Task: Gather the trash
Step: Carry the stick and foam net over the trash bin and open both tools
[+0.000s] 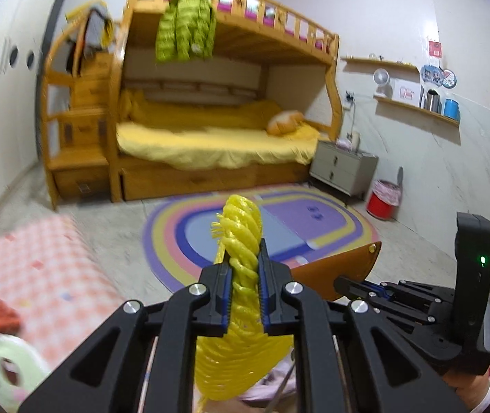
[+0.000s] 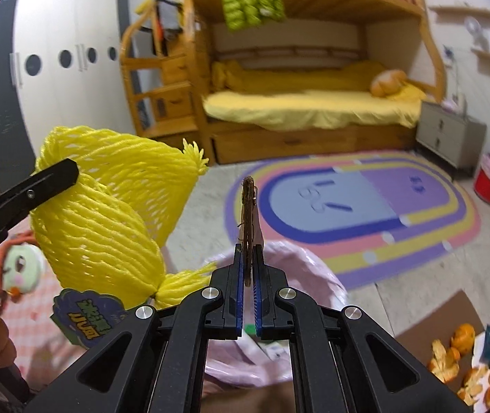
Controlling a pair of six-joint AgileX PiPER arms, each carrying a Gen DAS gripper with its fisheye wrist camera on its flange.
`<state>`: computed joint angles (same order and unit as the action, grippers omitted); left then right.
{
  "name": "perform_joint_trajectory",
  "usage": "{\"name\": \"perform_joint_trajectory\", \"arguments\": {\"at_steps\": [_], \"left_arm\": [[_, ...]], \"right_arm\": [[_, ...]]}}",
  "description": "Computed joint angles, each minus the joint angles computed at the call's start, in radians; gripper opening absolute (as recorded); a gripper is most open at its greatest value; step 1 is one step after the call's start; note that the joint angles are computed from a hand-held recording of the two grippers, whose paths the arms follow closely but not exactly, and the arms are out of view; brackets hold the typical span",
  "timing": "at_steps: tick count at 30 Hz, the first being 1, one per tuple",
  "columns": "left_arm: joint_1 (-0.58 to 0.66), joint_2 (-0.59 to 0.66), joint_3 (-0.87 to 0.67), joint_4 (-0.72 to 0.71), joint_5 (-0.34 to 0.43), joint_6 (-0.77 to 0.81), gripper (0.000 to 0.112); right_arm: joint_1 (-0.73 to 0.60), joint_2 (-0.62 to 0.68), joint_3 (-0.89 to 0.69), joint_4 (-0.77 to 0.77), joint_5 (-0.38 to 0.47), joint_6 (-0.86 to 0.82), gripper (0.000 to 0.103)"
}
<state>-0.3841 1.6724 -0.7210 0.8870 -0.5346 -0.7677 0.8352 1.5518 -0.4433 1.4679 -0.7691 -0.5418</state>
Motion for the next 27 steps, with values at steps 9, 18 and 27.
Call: {"name": "perform_joint_trajectory", "arguments": {"at_steps": [9,18,27], "left_arm": [[-0.056,0.150,-0.104,-0.026,0.090,-0.062,0.070],[0.082,0.009,-0.034,0.069,0.133,-0.198,0.070],[0.295,-0.303,0.146,0.272,0.165,-0.285,0.073]], "right_arm": [[-0.204,0.158,0.004,-0.268,0.149,0.205,0.014],[-0.061,0.007,-0.001,-0.032,0.056,0.005,0.029],[0.163,-0.077,-0.222,0.144,0.009,-0.286,0.032]]}}
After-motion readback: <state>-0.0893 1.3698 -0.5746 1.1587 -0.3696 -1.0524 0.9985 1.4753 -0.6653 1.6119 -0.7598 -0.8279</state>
